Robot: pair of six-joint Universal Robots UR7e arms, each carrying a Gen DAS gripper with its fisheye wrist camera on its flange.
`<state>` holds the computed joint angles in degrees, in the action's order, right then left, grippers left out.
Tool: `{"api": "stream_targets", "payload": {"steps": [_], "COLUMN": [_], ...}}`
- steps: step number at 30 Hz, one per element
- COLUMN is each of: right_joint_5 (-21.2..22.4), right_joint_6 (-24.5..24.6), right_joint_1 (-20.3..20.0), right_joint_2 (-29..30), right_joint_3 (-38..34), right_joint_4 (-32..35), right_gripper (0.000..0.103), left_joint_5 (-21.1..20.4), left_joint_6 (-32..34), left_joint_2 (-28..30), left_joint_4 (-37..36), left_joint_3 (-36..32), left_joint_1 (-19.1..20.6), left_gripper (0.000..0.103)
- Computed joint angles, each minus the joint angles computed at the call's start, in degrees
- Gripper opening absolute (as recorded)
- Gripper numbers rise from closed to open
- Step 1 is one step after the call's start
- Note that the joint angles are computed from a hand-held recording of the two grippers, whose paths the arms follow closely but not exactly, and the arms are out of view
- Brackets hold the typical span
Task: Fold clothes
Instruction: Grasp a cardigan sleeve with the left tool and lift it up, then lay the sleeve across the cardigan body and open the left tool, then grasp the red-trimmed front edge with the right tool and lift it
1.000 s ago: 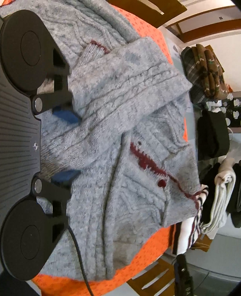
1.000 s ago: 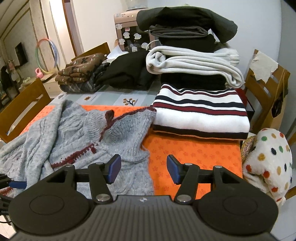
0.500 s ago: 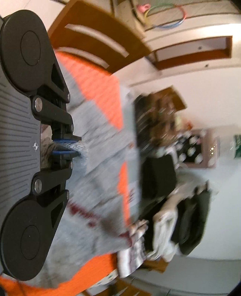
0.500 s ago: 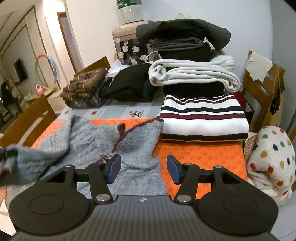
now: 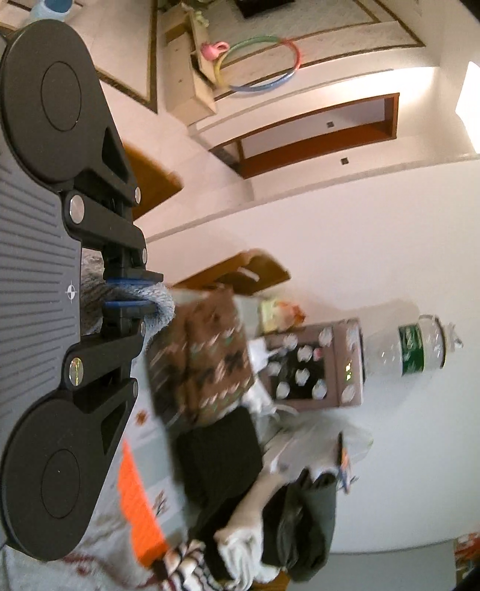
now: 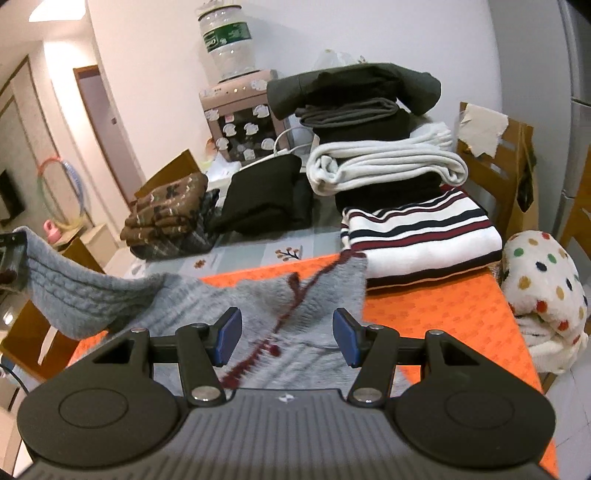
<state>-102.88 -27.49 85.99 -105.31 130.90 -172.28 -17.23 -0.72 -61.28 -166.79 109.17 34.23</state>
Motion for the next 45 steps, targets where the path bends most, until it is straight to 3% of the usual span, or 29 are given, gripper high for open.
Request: {"api": "stream_targets", "payload": {"steps": [6,11,12,13,15,16,21,26,32,38,42,45], "right_joint_5": [-9.8,-16.8,-18.0,-19.0,-20.9,-21.4,-20.6,-18.3,-15.1,-12.7,-13.5,-16.9], "right_joint_6": [5.3,9.2,9.9,10.5,11.9,12.6,14.0,14.0,8.3,6.0,4.0,2.5], "right_joint_1": [8.7,14.2,15.1,15.9,17.5,18.0,19.2,19.6,19.6,19.4,19.7,20.6], "right_joint_2": [5.4,9.7,10.5,11.1,12.3,12.8,15.5,20.8,28.0,33.7,36.9,39.3], "right_joint_3": [2.3,3.8,4.0,4.2,4.5,4.6,5.0,5.5,4.6,2.7,1.3,1.5], "right_joint_4": [-9.2,-14.6,-15.1,-15.2,-15.0,-14.0,-8.4,-6.6,-6.3,-6.8,-5.3,-7.3], "right_gripper": [0.061,0.063,0.063,0.063,0.064,0.065,0.072,0.073,0.076,0.076,0.076,0.074], "left_joint_5": [-2.5,-6.4,-7.3,-8.2,-9.0,-9.6,-13.6,-17.8,-22.0,-23.6,-24.1,-23.9], "left_joint_6": [12.4,11.2,11.4,12.2,14.4,14.8,10.8,5.5,0.8,-1.9,-3.4,-4.6], "left_joint_2": [0.4,-0.6,-0.7,-0.7,-0.8,-0.9,-3.1,-6.5,-10.1,-12.7,-14.2,-15.1], "left_joint_4": [-8.3,-3.6,-3.4,-4.4,-7.2,-7.5,-2.4,2.7,6.1,7.7,8.6,9.6], "left_joint_3": [-4.4,-6.8,-7.0,-6.8,-5.9,-5.5,-3.0,0.6,5.6,9.3,11.0,12.1], "left_joint_1": [6.4,11.1,11.8,12.2,12.7,12.9,13.8,13.9,12.9,11.7,10.9,10.2], "left_gripper": [0.010,0.016,0.027,0.045,0.063,0.064,0.071,0.075,0.080,0.081,0.081,0.081]}}
